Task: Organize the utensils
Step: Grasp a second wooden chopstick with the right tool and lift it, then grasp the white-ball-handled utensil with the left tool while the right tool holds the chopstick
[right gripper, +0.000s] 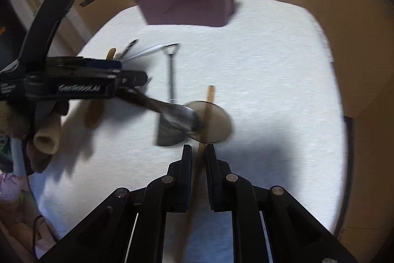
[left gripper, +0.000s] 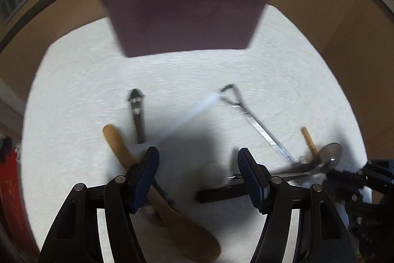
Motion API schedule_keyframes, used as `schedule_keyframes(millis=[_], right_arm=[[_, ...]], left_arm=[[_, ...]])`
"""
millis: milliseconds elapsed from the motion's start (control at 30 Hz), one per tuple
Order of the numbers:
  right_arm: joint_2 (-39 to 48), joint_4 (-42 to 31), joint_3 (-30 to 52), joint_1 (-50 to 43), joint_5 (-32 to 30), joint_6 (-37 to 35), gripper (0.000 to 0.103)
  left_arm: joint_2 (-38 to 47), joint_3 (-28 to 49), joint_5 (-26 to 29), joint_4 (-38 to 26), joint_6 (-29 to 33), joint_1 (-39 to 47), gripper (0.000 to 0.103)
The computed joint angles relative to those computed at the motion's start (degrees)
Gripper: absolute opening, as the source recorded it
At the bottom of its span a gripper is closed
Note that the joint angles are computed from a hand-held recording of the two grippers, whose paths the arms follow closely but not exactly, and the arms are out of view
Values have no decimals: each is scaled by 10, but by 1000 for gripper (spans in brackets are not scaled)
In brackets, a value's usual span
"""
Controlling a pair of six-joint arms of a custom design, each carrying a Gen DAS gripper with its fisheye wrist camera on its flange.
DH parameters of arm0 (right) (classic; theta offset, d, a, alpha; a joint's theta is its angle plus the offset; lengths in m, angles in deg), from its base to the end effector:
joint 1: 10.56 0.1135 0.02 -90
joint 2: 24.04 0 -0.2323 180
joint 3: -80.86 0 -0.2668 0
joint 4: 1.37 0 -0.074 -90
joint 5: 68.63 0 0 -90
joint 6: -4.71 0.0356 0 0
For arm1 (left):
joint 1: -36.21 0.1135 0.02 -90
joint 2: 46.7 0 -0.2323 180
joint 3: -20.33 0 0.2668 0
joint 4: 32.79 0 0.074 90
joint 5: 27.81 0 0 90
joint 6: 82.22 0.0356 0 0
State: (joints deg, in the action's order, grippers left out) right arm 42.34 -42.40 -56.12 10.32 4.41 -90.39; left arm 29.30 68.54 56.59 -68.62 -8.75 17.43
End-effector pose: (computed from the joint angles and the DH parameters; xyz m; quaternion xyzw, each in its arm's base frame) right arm 0.2005 0.0876 0.1231 -0.2486 0.9324 0.1725 0.1974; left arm 0.2363 -0.0767 0.1165 0.0079 0.9725 -0.0238 0.2316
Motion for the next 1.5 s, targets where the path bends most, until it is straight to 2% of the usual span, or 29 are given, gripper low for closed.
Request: schedule_keyframes(millis=[133,167,200,300,400,467,567,667,800,900,967,1067,1100,1167,1200,1267,1333,1500], right_arm=[[4,9,4,51,15,21,14],[6,5,7,51,16,17,14],[3,2,6,48,20,15,15],[-14,-4,-1,22,36,1,27],[-29,-7,-7,-16,51,-23,28],[-30,-9,-7,-41,51,-32,28],[-28,-3,-11,-61,62,-34,28],[-31,5,-23,-73,59,-37,28],[-67,10,-45,-75,74,-40,33],[-75,20,-54,-82,85,-47,39],[-69,27,-55,-86,86,-47,39],[-69,31,-59,-87,81,-43,43],[-68,31,-59,-86,77,-41,47],[-71,31,-59,-81,72,-33,51],[-74,28,-60,-79,69,-30,52],[-83,23,-61,-76,66,-28,52],[-89,17,-60,-72,67,-27,54],[-80,4,-45,-62,58,-23,54]], left_arm=[[-69,-24,9,-28,8,49,67],[-93,-29,26,-41,8,62,67],[-112,-32,48,-53,6,74,67],[-158,-42,106,-88,-2,89,67],[-190,-58,117,-110,6,72,67],[-180,-57,153,-116,-4,64,67],[-115,-49,219,-83,-42,51,62],[-78,-40,241,-57,-74,55,60],[-11,8,231,-28,-101,53,60],[71,71,194,-11,-112,28,60],[120,119,175,-13,-118,12,60],[196,194,118,-16,-119,-21,60],[219,216,98,-15,-115,-32,58],[246,241,32,-12,-98,-62,48],[249,239,4,-5,-85,-73,41],[239,216,-29,15,-48,-87,35],[203,174,-26,31,-13,-86,31],[66,47,5,24,68,-39,31]])
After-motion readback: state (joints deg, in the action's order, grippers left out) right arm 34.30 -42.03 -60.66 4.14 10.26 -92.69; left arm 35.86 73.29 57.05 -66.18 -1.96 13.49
